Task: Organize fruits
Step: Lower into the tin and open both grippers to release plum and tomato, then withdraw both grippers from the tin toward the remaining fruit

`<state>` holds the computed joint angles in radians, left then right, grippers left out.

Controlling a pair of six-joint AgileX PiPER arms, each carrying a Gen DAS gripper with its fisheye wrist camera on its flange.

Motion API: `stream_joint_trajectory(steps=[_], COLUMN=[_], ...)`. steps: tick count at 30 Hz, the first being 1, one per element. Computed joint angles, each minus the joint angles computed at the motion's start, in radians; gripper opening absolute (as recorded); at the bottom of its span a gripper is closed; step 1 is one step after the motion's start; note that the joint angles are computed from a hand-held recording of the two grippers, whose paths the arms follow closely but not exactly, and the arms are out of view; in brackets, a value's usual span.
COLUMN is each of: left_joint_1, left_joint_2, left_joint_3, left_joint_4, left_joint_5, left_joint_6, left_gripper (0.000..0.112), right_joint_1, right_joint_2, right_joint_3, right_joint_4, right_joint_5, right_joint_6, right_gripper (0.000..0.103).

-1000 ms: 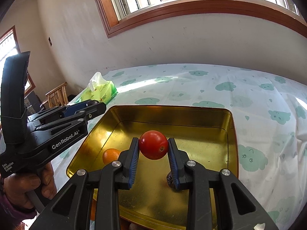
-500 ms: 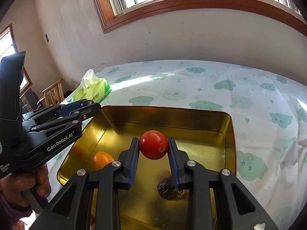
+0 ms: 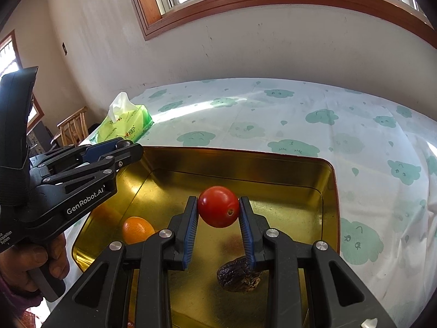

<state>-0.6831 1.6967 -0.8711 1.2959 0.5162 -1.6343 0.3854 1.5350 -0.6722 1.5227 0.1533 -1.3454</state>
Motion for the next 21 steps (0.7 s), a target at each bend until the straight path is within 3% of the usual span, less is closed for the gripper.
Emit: stream_joint_trajectory(steps=[5, 13, 17, 21], left_joint_1=[0.009, -0.003, -0.014, -0.028], left_joint_2=[0.02, 0.034, 0.01, -0.077], left_joint_3=[-0.022, -0.033, -0.015, 0.052], left_joint_4=[-0.035, -0.029, -0.017, 0.052], left_joint_5=[-0.004, 0.005, 0.009, -0.004], left_joint_6=[0.043, 0.05, 0.036, -0.038], left_gripper=[0.03, 0.058, 0.066, 0.074], right_joint_1=[-0.006, -0.016, -0.045, -0.139], right_joint_2=[0.013, 0.0, -0.067, -0.212], right_joint_3=[-0.01, 0.002, 0.041, 0.146], right_joint_4=[0.001, 0.092, 0.124, 0.159], right_joint_5=[0.009, 0.013, 0.04, 0.145], right_joint_6=[-0.002, -0.078, -0.109, -0.169], right_gripper=[0.029, 0.031, 0.031, 0.034])
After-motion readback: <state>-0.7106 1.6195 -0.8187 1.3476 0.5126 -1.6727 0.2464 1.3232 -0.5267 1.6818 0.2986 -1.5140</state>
